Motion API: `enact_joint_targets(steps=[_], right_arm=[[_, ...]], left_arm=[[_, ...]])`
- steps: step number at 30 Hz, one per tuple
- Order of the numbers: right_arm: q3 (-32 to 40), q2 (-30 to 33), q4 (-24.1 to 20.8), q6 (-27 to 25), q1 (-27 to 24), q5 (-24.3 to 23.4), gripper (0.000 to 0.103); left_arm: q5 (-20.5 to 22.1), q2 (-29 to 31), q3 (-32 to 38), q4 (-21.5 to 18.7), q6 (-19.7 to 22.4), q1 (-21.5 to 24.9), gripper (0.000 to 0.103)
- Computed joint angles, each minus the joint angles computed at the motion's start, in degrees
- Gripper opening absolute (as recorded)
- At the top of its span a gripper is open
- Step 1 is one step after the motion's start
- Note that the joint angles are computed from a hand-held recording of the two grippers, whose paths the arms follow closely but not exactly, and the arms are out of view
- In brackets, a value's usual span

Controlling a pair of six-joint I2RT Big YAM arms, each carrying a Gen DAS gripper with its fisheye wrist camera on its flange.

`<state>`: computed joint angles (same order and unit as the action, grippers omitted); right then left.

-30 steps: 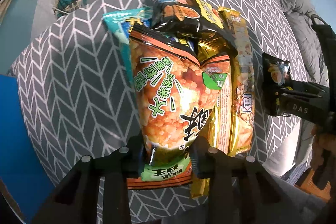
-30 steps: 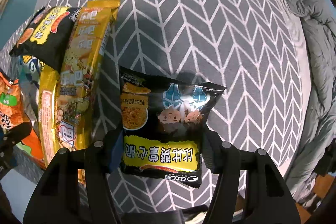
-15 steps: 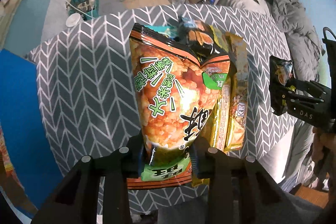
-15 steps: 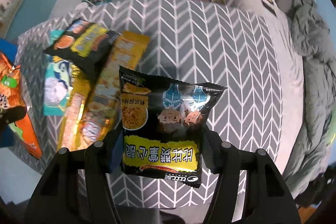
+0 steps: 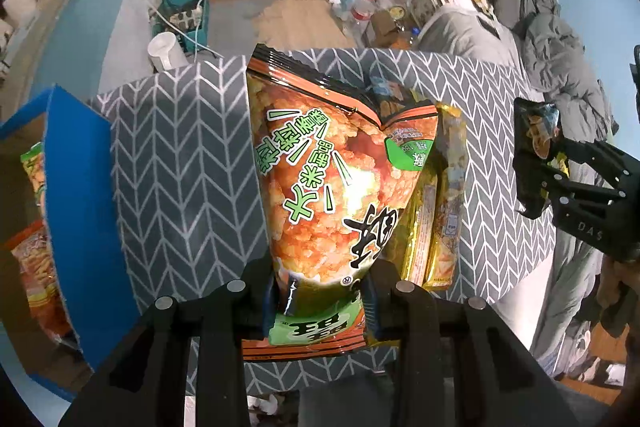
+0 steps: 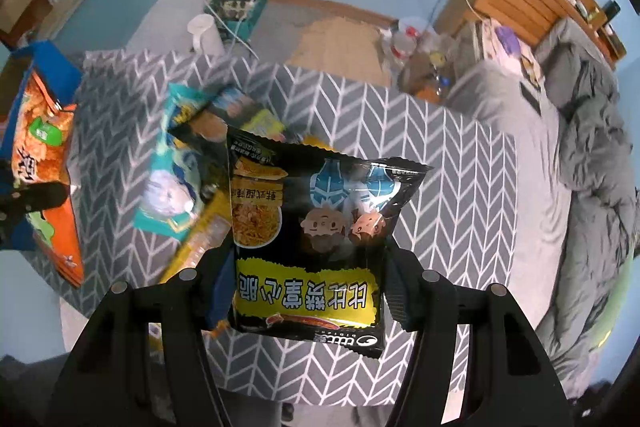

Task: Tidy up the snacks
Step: 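Carry both bags into the cardboard box and open both tools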

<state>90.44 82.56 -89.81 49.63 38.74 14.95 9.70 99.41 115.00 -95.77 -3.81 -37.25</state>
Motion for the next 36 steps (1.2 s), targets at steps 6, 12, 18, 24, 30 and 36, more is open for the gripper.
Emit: enact_joint_targets(steps=[6,12,18,24,30,36], right_arm=[[5.15,2.32,-0.39,-2.76,-0.45,0.8,0.062],[10.17,5.18,-0.52,-6.42,-0.1,1.31,0.062],[15.7,8.65,-0.32,-9.79,0.16,0.66,0.062],[22.7,13.0,-0.42,-13.95,0.92,0.17,0.062],[30.02,17.86,-0.3,-17.25,1.87,-1.51,0.062],[38.41,23.41,-1.15,-20.72,3.15,-3.07,0.062]], left_arm=[[-0.08,-0.44,0.99,-0.06,-1.06,1.24,0.035],[0.43,-1.15,2.06,-0.23,-1.27,3.13,0.035],[-0.11,-1.98,3.19,-0.27,-1.58,5.13,0.035],[-0.27,-3.48,3.18,-0.03,-2.35,7.58,0.035],[-0.86,-5.06,2.71,0.01,-2.7,10.03,0.035],[-1.51,-6.42,2.13,-0.08,-2.99,13.11,0.035]])
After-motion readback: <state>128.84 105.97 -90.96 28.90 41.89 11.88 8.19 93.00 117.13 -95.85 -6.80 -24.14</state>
